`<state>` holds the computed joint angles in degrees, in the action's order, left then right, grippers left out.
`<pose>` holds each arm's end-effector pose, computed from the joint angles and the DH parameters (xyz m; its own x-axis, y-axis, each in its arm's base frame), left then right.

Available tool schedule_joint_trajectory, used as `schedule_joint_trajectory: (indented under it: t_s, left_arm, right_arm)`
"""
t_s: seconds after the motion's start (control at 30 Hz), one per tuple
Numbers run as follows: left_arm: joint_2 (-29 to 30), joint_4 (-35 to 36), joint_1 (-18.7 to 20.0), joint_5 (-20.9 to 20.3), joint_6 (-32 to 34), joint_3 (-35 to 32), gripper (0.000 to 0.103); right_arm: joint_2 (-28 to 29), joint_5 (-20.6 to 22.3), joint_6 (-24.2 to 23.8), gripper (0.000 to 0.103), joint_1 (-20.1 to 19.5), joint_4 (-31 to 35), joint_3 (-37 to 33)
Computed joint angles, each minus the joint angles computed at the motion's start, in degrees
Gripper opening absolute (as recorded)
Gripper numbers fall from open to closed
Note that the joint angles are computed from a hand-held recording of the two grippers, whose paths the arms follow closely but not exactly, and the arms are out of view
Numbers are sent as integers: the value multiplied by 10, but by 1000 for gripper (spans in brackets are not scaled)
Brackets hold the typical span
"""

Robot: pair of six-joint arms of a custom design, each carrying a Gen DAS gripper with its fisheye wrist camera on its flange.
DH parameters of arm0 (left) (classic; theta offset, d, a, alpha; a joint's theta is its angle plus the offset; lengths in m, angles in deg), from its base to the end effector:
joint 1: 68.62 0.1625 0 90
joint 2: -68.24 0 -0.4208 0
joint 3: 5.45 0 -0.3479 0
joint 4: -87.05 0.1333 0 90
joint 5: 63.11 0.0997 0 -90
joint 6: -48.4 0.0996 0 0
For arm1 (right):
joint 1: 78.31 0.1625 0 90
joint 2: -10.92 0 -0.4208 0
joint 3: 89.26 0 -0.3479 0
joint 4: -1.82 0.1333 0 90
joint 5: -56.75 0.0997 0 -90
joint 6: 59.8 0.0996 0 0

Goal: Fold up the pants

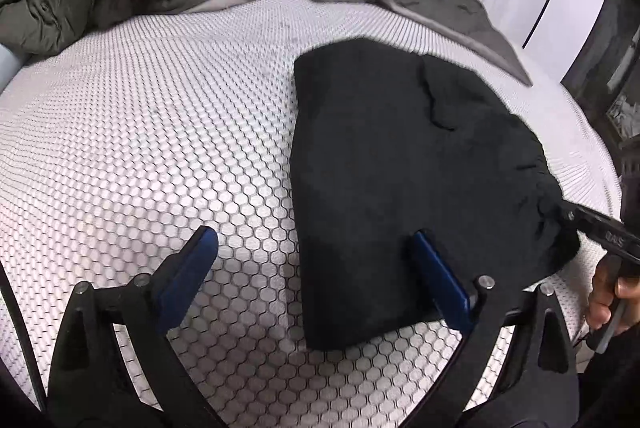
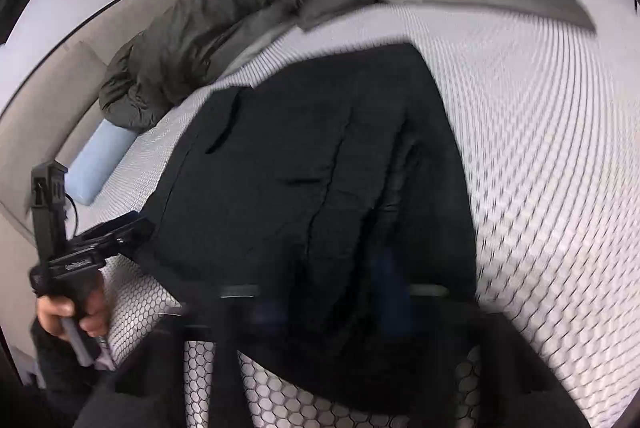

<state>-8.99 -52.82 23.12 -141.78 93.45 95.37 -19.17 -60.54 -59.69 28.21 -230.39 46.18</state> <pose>0.1693 -0.5396 0.3902 -0.7098 0.5518 -0.4378 0.6725 0.7158 -0.1881 0.1991 -0.3632 0.0270 -0.9307 0.0125 0.3657 -0.2257 0.7671 -0.6006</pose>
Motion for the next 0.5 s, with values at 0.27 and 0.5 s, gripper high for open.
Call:
schedule_joint_trajectory:
  t_s: [0.27, 0.5]
  left_arm:
    - [-15, -14, -14, -3, 39, 25, 102]
    - [-18, -133, -29, 21, 84, 81, 102]
  right_arm:
    - [-4, -88, -22, 35, 3, 8, 6]
    - [11, -103, -53, 53, 51, -104, 20]
